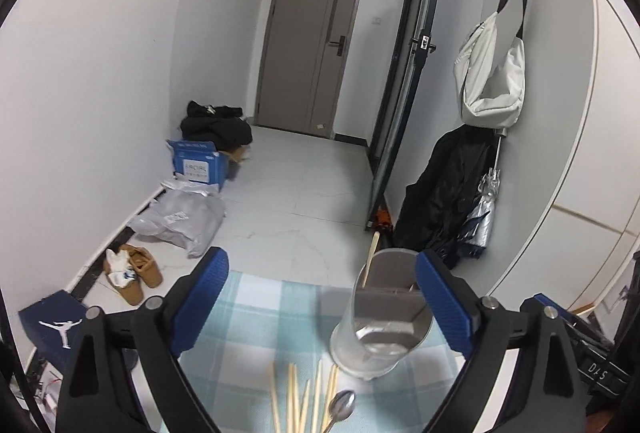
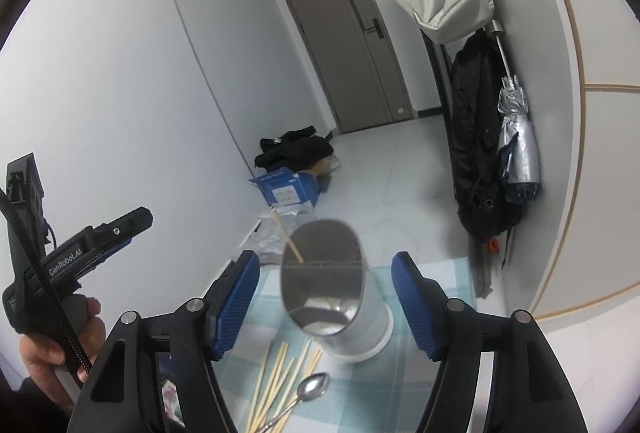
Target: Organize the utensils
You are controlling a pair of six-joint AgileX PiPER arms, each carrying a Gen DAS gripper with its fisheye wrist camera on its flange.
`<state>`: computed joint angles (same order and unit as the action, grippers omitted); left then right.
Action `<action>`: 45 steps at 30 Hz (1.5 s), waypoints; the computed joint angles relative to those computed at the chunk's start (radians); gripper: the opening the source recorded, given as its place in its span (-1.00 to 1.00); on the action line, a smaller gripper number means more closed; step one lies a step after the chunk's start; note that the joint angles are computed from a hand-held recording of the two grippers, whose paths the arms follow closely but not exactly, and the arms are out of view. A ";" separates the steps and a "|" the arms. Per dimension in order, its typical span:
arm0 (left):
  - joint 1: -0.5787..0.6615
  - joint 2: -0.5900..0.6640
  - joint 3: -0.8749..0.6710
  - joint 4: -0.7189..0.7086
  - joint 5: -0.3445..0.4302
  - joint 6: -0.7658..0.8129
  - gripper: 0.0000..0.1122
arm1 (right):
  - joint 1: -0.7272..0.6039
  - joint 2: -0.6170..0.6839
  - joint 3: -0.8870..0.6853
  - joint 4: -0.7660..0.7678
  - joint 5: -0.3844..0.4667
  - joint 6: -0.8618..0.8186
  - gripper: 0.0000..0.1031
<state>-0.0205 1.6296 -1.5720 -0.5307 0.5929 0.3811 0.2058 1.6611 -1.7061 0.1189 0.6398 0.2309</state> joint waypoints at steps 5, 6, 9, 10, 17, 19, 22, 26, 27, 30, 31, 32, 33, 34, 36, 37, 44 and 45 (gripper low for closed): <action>-0.009 -0.071 0.136 0.037 -0.080 -0.008 0.79 | 0.055 -0.068 0.127 -0.078 -0.069 0.064 0.39; -0.010 -0.077 0.155 0.038 -0.090 -0.010 0.80 | 0.065 -0.077 0.148 -0.095 -0.080 0.082 0.40; -0.010 -0.097 0.214 0.049 -0.121 -0.015 0.81 | 0.087 -0.095 0.200 -0.134 -0.097 0.121 0.43; -0.009 -0.102 0.229 0.048 -0.128 -0.011 0.81 | 0.096 -0.104 0.222 -0.154 -0.104 0.140 0.44; -0.002 -0.113 0.342 0.029 -0.187 0.022 0.81 | 0.125 -0.114 0.326 -0.226 -0.135 0.217 0.52; 0.006 -0.103 0.363 0.010 -0.197 0.039 0.81 | 0.137 -0.108 0.344 -0.248 -0.134 0.237 0.53; 0.016 -0.091 0.386 -0.009 -0.203 0.065 0.81 | 0.145 -0.087 0.358 -0.248 -0.130 0.231 0.54; 0.044 -0.074 0.429 -0.099 -0.220 0.156 0.81 | 0.149 -0.042 0.356 -0.247 -0.108 0.240 0.64; 0.049 -0.071 0.439 -0.107 -0.220 0.159 0.81 | 0.151 -0.035 0.356 -0.257 -0.102 0.250 0.64; 0.063 -0.044 0.433 -0.116 -0.188 0.178 0.81 | 0.163 -0.001 0.360 -0.284 -0.082 0.259 0.64; 0.067 -0.038 0.430 -0.122 -0.189 0.184 0.81 | 0.166 0.010 0.359 -0.286 -0.074 0.259 0.64; 0.073 -0.031 0.422 -0.145 -0.178 0.206 0.81 | 0.165 0.021 0.354 -0.278 -0.066 0.252 0.64; 0.080 -0.024 0.414 -0.163 -0.167 0.223 0.81 | 0.165 0.032 0.352 -0.273 -0.064 0.250 0.64; 0.086 -0.016 0.405 -0.167 -0.158 0.227 0.81 | 0.164 0.045 0.345 -0.267 -0.057 0.250 0.64; 0.095 -0.003 0.395 -0.183 -0.147 0.246 0.81 | 0.165 0.075 0.323 -0.260 -0.035 0.246 0.64; 0.097 0.004 0.392 -0.184 -0.144 0.248 0.81 | 0.168 0.090 0.312 -0.265 -0.025 0.249 0.64; 0.130 0.083 0.311 -0.179 -0.070 0.213 0.81 | 0.177 0.214 0.186 -0.194 0.062 0.196 0.64; 0.135 0.092 0.300 -0.177 -0.059 0.208 0.81 | 0.175 0.236 0.159 -0.172 0.080 0.181 0.64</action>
